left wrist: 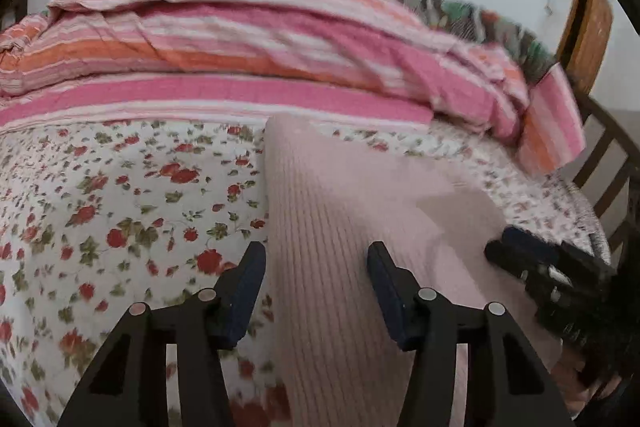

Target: Fold small clothes

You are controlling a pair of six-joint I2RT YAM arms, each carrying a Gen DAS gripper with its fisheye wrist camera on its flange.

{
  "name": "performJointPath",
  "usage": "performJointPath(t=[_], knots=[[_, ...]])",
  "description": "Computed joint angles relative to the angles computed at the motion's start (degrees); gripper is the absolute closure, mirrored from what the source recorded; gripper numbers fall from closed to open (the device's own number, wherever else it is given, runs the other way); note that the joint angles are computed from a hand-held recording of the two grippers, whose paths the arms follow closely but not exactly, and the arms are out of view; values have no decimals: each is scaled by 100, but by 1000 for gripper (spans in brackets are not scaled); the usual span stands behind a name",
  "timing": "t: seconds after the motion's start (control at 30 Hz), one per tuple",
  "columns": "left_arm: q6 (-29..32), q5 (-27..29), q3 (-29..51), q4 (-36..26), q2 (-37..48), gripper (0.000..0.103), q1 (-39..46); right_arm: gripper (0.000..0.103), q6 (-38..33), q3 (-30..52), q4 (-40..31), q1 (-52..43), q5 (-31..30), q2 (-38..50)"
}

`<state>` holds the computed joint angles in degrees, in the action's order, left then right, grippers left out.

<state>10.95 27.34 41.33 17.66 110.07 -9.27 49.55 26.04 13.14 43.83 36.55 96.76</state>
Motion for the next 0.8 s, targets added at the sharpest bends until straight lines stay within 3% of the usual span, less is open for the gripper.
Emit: performJointPath(t=[0.1,0.17,0.33,0.43,0.57,0.8], knots=[[133,-84,-62,337,290,51,-92,66,-74,-123,746,-23,-25,697],[290,-67,-156,461,224,52,-75,66,-83,-55,469,-99,-156,545],[98,597,1108,-1143,452,52,192,65,-229,-223,442,-398,-476,-147],[-186,623,2005,-1594,1091,54,172,64,-483,-80,615,-454,-485,307],[-543,829,3119,-2181,1959,71,137,64,-469,-148,993,-198,-116,698],[-618,-18,3503,-1749,2187,73,-295,63,-512,-287,1135,-297,-321,562]])
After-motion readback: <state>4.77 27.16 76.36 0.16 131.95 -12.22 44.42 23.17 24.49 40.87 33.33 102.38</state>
